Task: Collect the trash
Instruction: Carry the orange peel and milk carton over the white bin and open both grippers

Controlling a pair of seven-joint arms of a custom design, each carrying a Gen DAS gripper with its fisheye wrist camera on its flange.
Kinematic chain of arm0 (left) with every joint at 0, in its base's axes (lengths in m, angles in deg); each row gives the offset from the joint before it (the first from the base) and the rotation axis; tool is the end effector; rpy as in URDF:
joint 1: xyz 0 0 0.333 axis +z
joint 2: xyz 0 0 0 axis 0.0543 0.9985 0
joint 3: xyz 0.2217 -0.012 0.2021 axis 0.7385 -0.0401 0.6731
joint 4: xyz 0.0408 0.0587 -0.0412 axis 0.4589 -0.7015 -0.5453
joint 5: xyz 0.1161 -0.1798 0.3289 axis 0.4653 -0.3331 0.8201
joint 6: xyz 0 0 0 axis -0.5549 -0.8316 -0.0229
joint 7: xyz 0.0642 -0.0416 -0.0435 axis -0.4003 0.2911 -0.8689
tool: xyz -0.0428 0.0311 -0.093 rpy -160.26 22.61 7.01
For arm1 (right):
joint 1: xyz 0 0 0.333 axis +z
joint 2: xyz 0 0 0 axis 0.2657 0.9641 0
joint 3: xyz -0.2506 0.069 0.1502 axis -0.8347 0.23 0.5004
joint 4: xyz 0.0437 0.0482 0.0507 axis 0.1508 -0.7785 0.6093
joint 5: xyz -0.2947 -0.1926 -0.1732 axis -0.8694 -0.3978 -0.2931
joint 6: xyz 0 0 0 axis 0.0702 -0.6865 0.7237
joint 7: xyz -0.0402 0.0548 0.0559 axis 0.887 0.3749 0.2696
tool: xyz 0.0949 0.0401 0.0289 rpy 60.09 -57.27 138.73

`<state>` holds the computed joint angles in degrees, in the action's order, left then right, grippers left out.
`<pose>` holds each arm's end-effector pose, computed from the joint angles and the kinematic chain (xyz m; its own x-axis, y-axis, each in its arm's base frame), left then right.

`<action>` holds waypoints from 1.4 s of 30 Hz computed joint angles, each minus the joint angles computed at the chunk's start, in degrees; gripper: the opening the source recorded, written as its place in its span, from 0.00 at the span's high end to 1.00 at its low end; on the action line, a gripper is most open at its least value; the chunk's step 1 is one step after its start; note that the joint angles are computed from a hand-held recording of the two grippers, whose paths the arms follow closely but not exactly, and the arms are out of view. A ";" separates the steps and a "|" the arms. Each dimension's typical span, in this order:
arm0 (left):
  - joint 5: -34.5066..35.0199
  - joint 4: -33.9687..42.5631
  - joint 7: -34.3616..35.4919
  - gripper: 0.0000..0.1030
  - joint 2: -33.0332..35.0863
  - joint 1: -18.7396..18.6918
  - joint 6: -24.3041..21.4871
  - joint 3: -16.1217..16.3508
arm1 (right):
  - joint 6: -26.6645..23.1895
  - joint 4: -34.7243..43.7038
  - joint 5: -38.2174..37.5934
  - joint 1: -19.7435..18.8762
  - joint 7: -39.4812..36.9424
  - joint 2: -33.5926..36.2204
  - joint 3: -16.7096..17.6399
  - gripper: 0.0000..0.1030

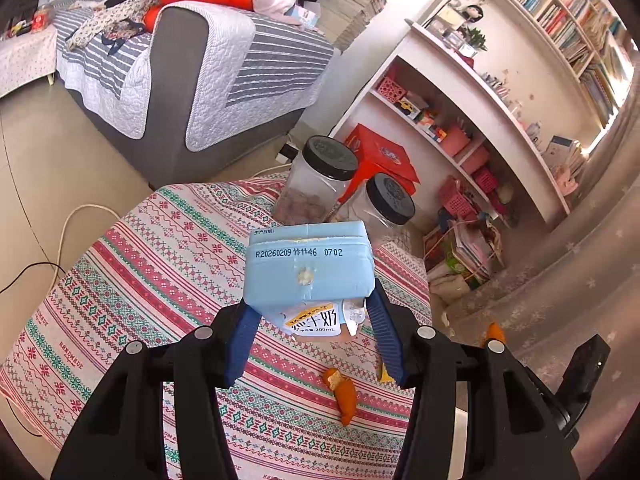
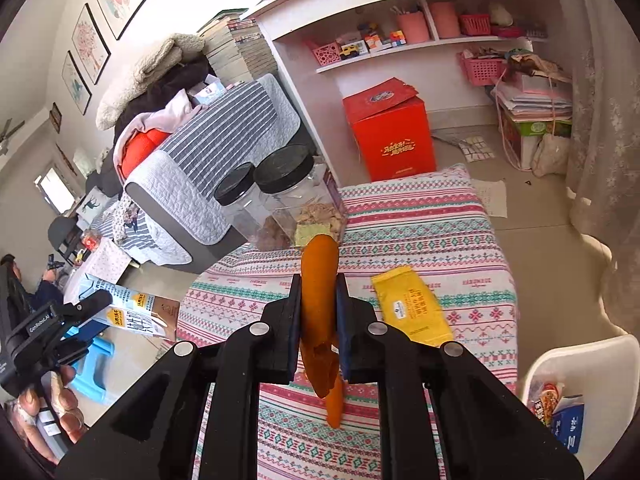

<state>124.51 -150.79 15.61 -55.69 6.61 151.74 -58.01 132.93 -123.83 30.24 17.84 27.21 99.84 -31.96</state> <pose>0.5371 -0.1012 0.4888 0.6298 -0.5870 0.5088 -0.2429 -0.7709 -0.5888 0.7586 0.1611 0.4678 0.6408 -0.6843 -0.3479 -0.6667 -0.2713 -0.6942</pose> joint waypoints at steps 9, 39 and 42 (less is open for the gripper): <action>0.05 5.49 2.97 0.49 5.27 -2.86 1.02 0.31 | 7.72 -6.36 -1.05 -2.93 -3.21 -4.36 -2.46 0.86; -29.17 53.91 43.87 0.49 44.64 -21.41 0.81 1.90 | 29.14 -8.84 -22.58 -7.63 19.13 -3.56 -12.67 0.08; -32.31 60.05 47.59 0.49 48.95 -23.02 -1.23 2.23 | 28.18 -7.60 -24.47 -8.42 21.95 -3.01 -12.77 0.07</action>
<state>92.20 -90.74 63.20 -6.74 -16.41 150.51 -55.77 161.11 -131.43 5.77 9.42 49.16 96.83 -44.74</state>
